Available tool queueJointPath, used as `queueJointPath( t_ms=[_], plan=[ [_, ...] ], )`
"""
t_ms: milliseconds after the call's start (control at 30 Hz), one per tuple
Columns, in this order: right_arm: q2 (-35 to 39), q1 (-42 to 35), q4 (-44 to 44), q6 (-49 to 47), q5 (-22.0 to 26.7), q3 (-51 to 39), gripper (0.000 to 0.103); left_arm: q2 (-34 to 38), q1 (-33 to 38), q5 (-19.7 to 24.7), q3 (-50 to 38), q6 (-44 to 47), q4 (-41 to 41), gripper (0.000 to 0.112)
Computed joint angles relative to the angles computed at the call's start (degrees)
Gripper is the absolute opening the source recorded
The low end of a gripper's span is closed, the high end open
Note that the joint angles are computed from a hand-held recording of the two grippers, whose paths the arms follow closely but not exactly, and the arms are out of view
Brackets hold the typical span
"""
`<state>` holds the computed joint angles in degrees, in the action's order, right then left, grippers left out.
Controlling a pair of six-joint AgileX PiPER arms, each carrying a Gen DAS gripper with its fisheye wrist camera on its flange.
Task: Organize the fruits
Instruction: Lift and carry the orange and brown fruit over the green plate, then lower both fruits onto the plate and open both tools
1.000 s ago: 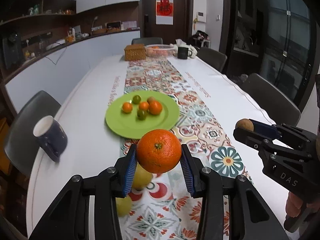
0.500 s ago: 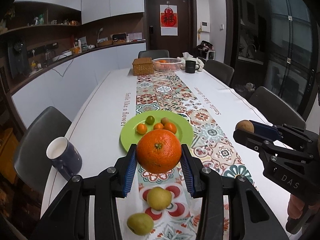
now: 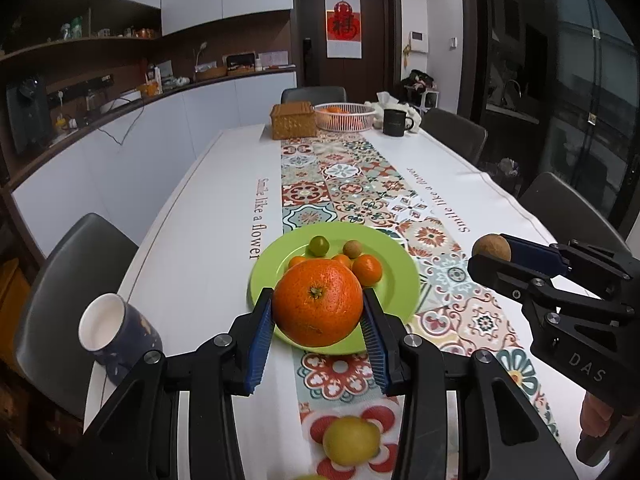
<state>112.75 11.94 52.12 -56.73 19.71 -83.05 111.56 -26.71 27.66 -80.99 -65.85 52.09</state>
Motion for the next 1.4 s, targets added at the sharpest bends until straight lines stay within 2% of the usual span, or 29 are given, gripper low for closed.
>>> queueJointPath(
  t_ms=[433,800,867,900,933,967,1067,1133,1300,1400],
  plan=[
    [14.7,1.5,-16.3,16.5,6.2,-18.1,0.031,11.7,6.2,-2.0,-11.0,20.6,-17.1,0.042],
    [24.0,2.1,-24.2,24.6,11.8,-29.0,0.031,19.6,8.0,1.3,-19.5,35.3,-30.5,0.042],
    [24.8,2.2,-25.1,25.6,11.8,-30.1,0.032,20.0,7.9,1.7,-19.9,33.9,-29.4,0.048],
    [25.1,2.2,-25.4,25.9,12.2,-30.8,0.037,19.7,7.9,1.2,-19.3,32.8,-28.6,0.055],
    [25.2,2.1,-25.5,26.2,12.3,-31.0,0.044,19.1,7.9,0.9,-18.5,31.4,-27.4,0.057],
    [24.9,2.1,-25.7,26.6,11.8,-30.6,0.046,18.3,7.7,0.5,-17.4,29.3,-25.6,0.057],
    [23.0,2.1,-25.3,25.7,9.7,-27.6,0.046,16.0,7.0,0.5,-14.6,23.7,-20.9,0.058],
    [21.1,2.0,-24.3,24.8,8.4,-24.6,0.046,14.0,6.5,0.1,-12.0,19.6,-17.6,0.064],
    [15.0,1.9,-18.6,18.5,4.2,-15.3,0.046,8.3,4.3,0.5,-5.4,8.0,-8.1,0.069],
    [11.5,1.8,-14.0,13.7,2.3,-10.6,0.052,5.0,2.9,1.3,-2.0,1.9,-3.1,0.073]
  ],
)
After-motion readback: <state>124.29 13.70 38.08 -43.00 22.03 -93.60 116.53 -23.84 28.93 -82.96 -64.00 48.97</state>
